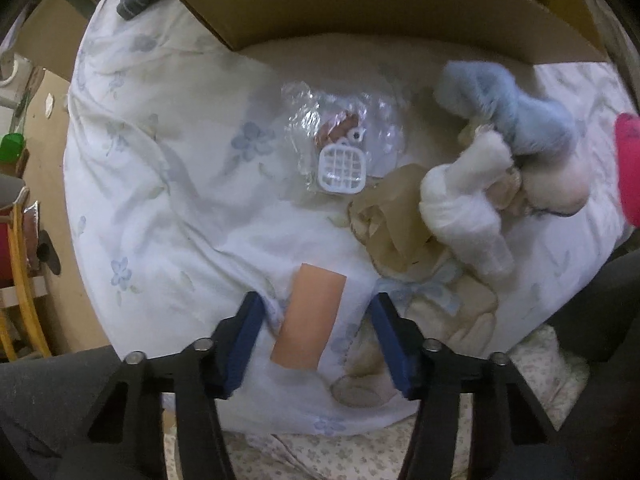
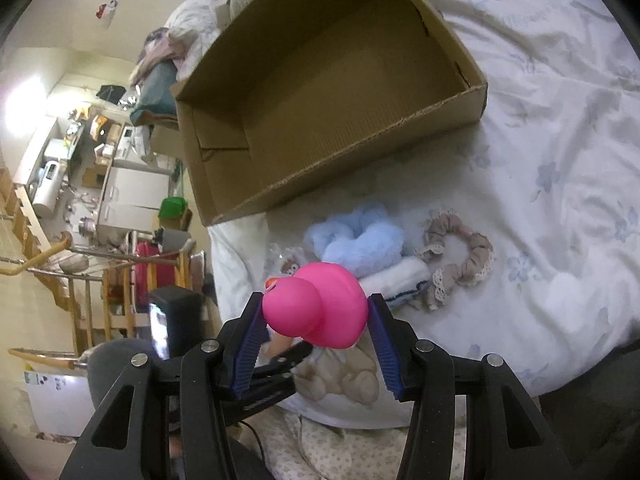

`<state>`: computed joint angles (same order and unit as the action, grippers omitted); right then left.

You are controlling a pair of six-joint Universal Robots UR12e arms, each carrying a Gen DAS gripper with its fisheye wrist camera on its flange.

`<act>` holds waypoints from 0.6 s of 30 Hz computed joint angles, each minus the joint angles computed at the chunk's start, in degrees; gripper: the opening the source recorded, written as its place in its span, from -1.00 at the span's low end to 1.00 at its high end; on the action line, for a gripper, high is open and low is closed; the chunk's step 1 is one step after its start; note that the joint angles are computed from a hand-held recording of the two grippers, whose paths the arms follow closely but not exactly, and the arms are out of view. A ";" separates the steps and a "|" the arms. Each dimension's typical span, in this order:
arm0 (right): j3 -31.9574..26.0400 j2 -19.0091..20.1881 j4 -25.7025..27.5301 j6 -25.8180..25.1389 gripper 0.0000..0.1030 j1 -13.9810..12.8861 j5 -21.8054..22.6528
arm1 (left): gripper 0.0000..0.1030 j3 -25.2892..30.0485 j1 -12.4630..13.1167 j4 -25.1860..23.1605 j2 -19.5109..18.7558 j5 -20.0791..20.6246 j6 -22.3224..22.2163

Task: Organize soft objects
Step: 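Grasp the pink rubber duck with the right tool while the left tool grasps the peach foam piece, then carry the pink duck and peach foam piece over the cardboard box with both tools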

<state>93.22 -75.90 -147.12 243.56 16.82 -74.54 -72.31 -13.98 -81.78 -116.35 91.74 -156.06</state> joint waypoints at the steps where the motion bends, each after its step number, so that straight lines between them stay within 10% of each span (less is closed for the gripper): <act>1: 0.19 -0.08 -0.35 0.27 0.04 -0.06 0.08 | -0.11 -0.16 0.08 0.35 0.06 -0.11 -0.16; 11: -0.13 0.29 -1.21 -1.36 0.04 0.05 1.59 | -0.84 -1.30 1.70 2.01 1.03 -2.58 -0.68; 18: -0.91 0.24 0.43 -2.93 0.04 0.58 -0.44 | -0.89 -2.34 3.87 4.88 2.59 -5.76 -2.70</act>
<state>92.31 -75.66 -146.69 240.63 17.41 -74.99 -74.65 -10.11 -76.91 -113.75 85.98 -158.76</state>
